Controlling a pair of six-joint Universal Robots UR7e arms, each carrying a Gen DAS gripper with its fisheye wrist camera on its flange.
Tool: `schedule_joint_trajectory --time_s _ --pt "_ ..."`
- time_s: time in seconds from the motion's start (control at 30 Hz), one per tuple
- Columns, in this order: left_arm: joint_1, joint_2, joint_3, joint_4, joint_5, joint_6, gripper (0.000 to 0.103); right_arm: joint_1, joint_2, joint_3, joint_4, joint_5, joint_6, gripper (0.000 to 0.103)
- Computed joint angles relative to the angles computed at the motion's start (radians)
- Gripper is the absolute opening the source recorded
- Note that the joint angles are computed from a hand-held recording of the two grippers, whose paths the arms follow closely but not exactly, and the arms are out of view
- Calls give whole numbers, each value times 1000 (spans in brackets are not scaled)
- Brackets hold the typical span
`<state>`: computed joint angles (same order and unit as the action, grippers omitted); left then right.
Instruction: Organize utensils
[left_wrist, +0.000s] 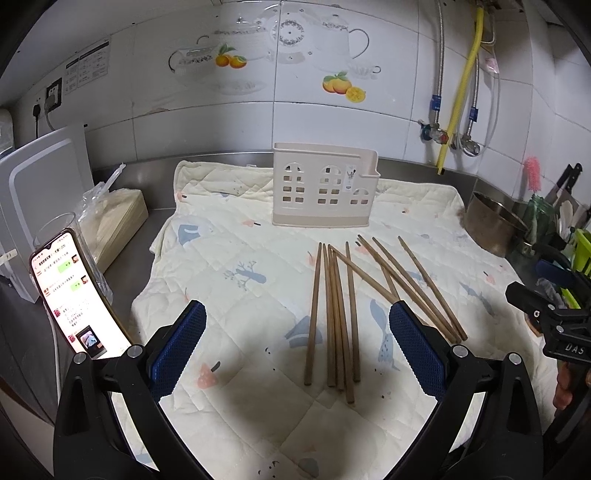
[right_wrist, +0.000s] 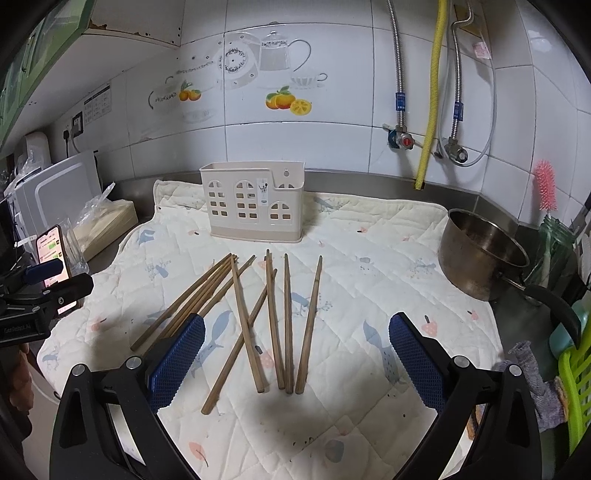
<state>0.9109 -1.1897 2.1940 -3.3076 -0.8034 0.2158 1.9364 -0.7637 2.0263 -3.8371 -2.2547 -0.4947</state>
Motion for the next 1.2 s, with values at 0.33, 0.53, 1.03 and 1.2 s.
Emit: schedule_joint_trajectory --time_s 0.33,0.53,1.03,1.2 --pt "32 30 -38 36 6 6 98 -25 6 -25 65 2 19 97" --pt "55 56 -73 80 -6 7 97 -44 14 -45 98 9 21 96" --pt "125 95 -141 198 -84 -8 70 -92 21 -53 215 83 69 79" --pt "145 96 -154 232 -123 -10 64 -93 37 -71 269 120 61 67"
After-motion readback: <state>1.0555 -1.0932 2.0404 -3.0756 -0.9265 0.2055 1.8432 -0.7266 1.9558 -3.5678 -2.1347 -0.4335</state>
